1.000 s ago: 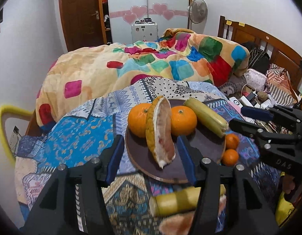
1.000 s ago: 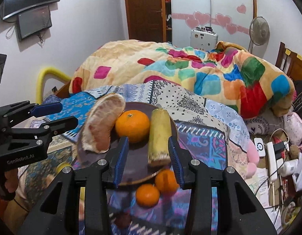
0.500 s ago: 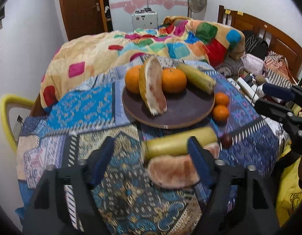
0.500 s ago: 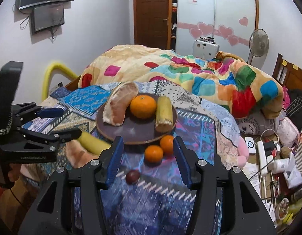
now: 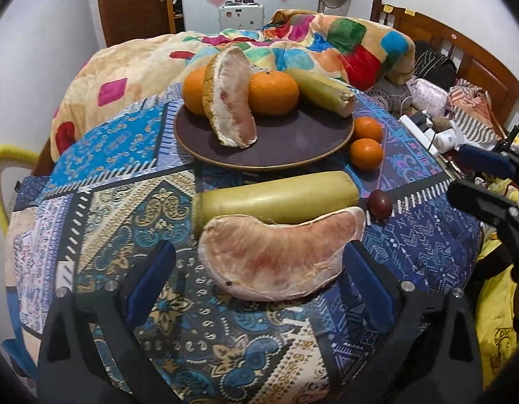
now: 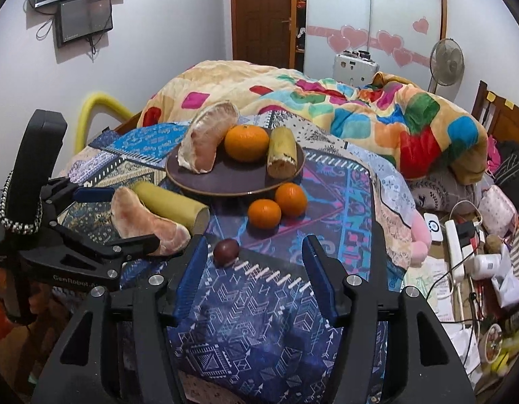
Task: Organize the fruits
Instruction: 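Grasp the second pink pomelo segment with the left tool, then lift the pomelo segment with the left tool while the right tool approaches the large yellow bamboo shoot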
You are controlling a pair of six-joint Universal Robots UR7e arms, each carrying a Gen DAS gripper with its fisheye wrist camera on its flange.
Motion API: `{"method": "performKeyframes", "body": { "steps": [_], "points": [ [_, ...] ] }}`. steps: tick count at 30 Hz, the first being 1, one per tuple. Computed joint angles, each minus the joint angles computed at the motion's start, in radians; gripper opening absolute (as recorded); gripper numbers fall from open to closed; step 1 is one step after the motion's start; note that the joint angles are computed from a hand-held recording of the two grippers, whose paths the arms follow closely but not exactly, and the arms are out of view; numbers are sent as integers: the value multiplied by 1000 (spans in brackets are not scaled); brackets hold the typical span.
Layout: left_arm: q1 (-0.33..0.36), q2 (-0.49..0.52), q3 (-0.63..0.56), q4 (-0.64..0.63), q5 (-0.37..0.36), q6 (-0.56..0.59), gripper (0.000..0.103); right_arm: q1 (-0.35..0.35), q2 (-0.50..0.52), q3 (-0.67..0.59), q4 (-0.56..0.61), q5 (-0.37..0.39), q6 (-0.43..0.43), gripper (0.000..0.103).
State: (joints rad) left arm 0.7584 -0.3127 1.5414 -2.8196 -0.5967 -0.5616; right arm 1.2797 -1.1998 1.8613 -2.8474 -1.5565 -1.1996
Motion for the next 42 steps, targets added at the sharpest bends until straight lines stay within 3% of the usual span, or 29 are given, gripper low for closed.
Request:
{"method": "performKeyframes", "body": {
  "steps": [3,5,9,11,14,18,23,27,29,31,38,42],
  "points": [
    [2,11,-4,-43,-10,34,99,-6,0,3,-3,-2,-3,55],
    [3,10,3,-82,-42,67,82,-6,4,2,-5,-6,-6,55],
    [-15,10,22,-110,-4,73,67,-6,3,9,-12,-4,-16,55],
    [-20,-5,47,-135,0,68,50,-4,3,13,-18,-3,-19,55],
    [-20,-38,99,-201,-39,81,37,-1,5,14,-15,1,-20,55],
    [-36,-69,158,-221,-20,56,31,8,16,15,-14,-6,-19,55],
    [-66,-122,252,-202,66,-28,28,22,33,19,-14,-20,-33,55],
    [-92,-175,329,-89,182,-170,27,38,50,18,-11,-28,-46,55],
    [-101,-209,354,73,246,-322,20,47,60,6,18,-34,-47,56],
    [-98,-236,379,181,275,-430,20,60,76,-6,35,-45,-46,58],
    [-91,-231,430,5,226,-305,20,96,140,-55,59,-95,-40,59],
    [-63,-218,414,-57,157,-226,20,107,164,-91,123,-123,-18,61]
  ]
}}
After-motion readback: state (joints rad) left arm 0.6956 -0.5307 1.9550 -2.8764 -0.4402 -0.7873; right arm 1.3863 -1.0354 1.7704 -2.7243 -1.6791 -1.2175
